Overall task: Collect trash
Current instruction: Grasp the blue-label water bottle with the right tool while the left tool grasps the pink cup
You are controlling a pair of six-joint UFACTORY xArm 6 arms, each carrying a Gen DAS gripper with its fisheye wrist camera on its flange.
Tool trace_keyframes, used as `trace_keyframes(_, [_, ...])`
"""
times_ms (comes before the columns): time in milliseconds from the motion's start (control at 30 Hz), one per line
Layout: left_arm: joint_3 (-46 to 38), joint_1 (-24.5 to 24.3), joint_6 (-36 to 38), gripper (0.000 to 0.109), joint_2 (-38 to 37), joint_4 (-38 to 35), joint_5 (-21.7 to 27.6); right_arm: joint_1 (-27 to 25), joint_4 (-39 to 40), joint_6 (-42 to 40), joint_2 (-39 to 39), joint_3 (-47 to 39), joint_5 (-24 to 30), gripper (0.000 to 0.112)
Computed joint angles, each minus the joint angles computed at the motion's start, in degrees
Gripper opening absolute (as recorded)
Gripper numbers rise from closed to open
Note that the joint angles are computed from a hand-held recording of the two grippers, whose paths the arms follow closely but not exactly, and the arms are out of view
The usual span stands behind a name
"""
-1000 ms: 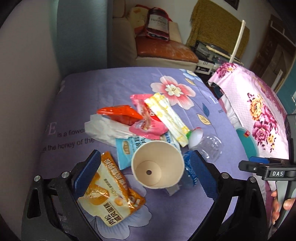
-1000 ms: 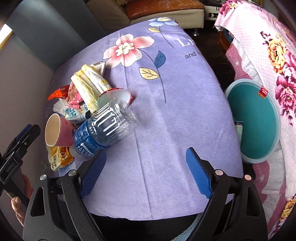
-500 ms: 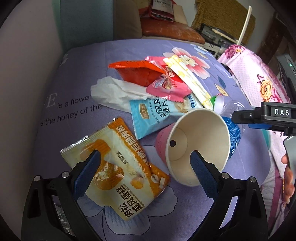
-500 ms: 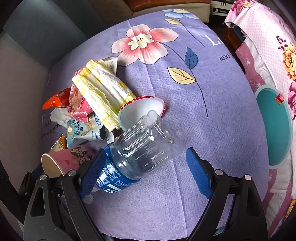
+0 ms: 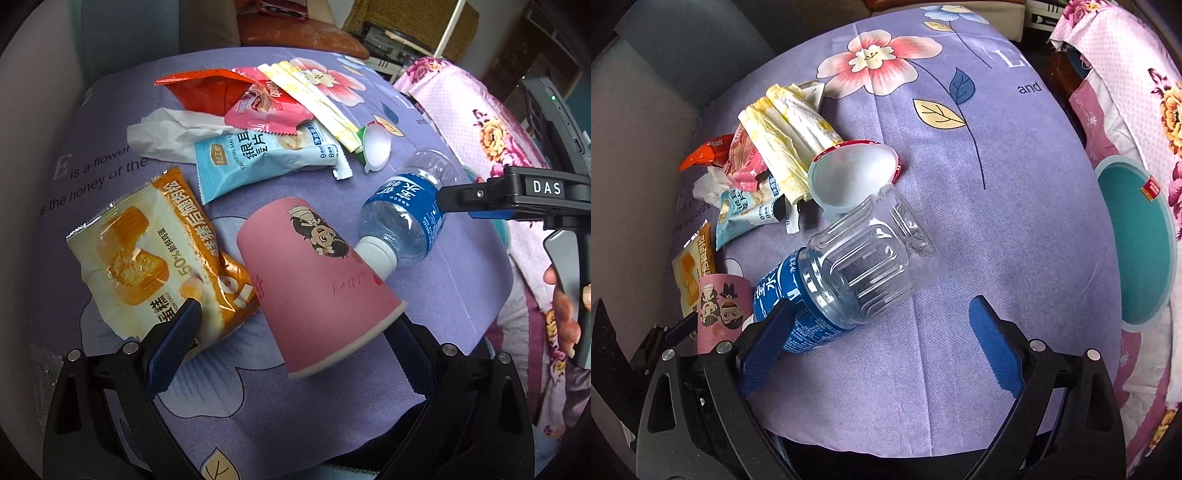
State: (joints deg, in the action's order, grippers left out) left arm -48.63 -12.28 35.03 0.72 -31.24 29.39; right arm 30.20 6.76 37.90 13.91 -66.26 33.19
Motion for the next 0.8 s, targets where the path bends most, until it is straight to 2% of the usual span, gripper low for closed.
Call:
trace_keyframes(267, [-1.83, 4.19, 5.17, 0.097, -2.41, -11.92, 10.54, -0.03, 2.17, -1.76, -2.13, 3.63, -2.02, 0.09])
trace_keyframes(467, [-3.67, 0.99, -2.08, 0.097, 1.41, -7.11, 6.59, -0.36, 2.53, 0.01, -3.43, 5.26, -3.17, 0.09])
trace_keyframes(533, [-3.16, -0.58, -3.89, 0.093, 2.27, -4.72, 4.36, -0.5, 2.95, 0.58, -3.64, 5.4, -4.04, 0.09])
trace_keyframes(567, [-2.87, -1.29, -3.74, 0.082, 2.56, -4.29, 3.52, -0.57, 3.18, 0.68, -3.51, 5.18, -4.39, 0.09])
trace_keyframes(600, [-2.72, -1.68, -3.25, 0.079, 2.8, -4.26, 3.38, -0.6, 2.85, 1.12, -3.17, 4.66, -4.62, 0.09])
trace_keyframes(667, [-1.63, -2.57, -2.31, 0.078, 2.34, -4.27, 1.04, -0.59, 2.48, 1.7, -2.12, 3.41, -4.9, 0.09])
trace_keyframes(800, [-1.48, -2.68, -0.4, 0.078, 2.24, -5.28, 0.74, -0.7, 7.41, -0.66, 1.68, -0.05, -5.37, 0.09])
